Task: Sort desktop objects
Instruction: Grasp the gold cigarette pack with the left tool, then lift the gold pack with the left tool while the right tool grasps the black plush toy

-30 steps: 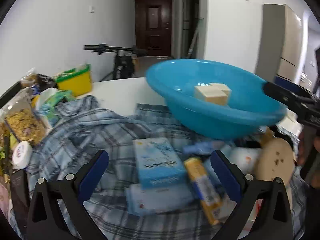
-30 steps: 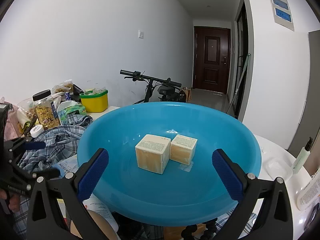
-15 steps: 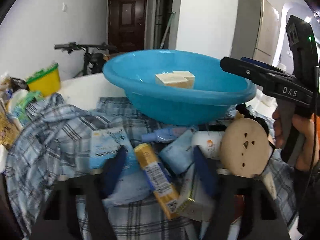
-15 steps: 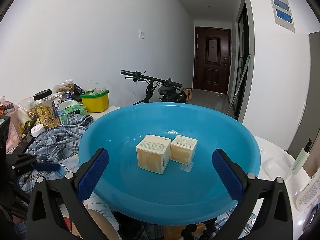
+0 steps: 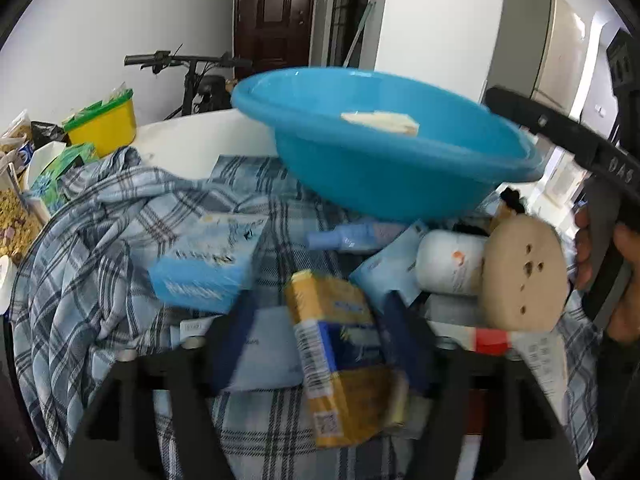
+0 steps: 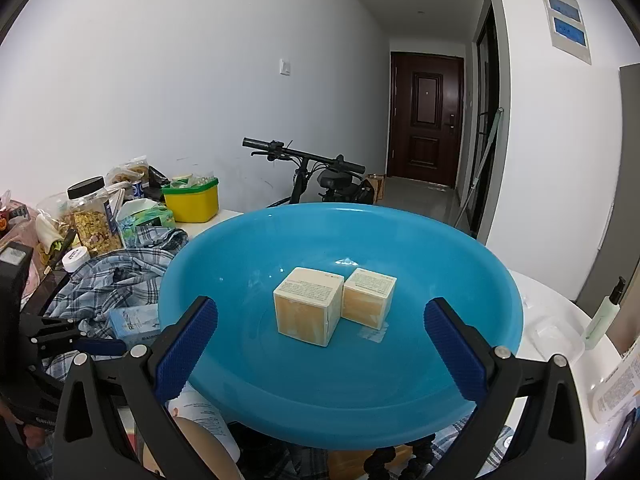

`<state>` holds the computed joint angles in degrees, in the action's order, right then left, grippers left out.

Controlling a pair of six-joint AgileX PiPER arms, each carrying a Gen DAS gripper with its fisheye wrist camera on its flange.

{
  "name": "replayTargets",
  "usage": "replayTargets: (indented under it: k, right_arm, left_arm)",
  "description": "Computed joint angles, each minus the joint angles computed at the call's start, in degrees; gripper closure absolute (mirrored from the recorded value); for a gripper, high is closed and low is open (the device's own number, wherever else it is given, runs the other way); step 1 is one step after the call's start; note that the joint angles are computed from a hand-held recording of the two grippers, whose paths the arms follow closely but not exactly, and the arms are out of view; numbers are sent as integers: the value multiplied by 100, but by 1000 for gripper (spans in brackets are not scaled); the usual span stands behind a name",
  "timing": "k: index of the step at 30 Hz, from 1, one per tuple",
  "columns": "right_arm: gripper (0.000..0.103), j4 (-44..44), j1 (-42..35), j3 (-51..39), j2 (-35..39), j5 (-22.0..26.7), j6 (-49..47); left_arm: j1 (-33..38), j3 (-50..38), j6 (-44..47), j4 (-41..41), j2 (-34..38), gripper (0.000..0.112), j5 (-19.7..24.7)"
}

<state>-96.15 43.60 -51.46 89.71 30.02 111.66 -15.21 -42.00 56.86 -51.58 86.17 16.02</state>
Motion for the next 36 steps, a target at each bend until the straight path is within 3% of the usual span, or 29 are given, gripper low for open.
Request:
replayTargets:
  k: [3,4,5,7,14,23,27,34,36]
  right_arm:
    - [0,21,11,-9,20,-6,-44]
    - [0,48,10,-24,35,-10,-82]
    - [0,81,13,-35,44,-4,-120]
    - [0,97,9,-41,53,-9,-136]
    - [0,-217,49,65,-27,67,194]
    - [0,154,284,-35,-54,381,-593]
    - [0,748,357,41,-320,373,-1188]
    - [0,1632,1192,799,-1120,1856,-1776]
    - [0,1835,1309,1070,-1290,2071,-1753]
  left_arm:
    - [-27,19,263,-230,69,39,-33]
    - [-19,26,423,-375,78,45,-11]
    - [23,39,745,-663,89,67,72]
    - [96,23,1078,-976,139,89,256]
    - [371,312,2893,-2750,-254,93,704]
    - [377,383,3135,-3026,-422,93,658]
    - [479,435,3334,-3226,-477,93,813]
    - [640,487,3500,-3422,-518,93,990]
    - [657,504,3510,-3431,-532,93,1027]
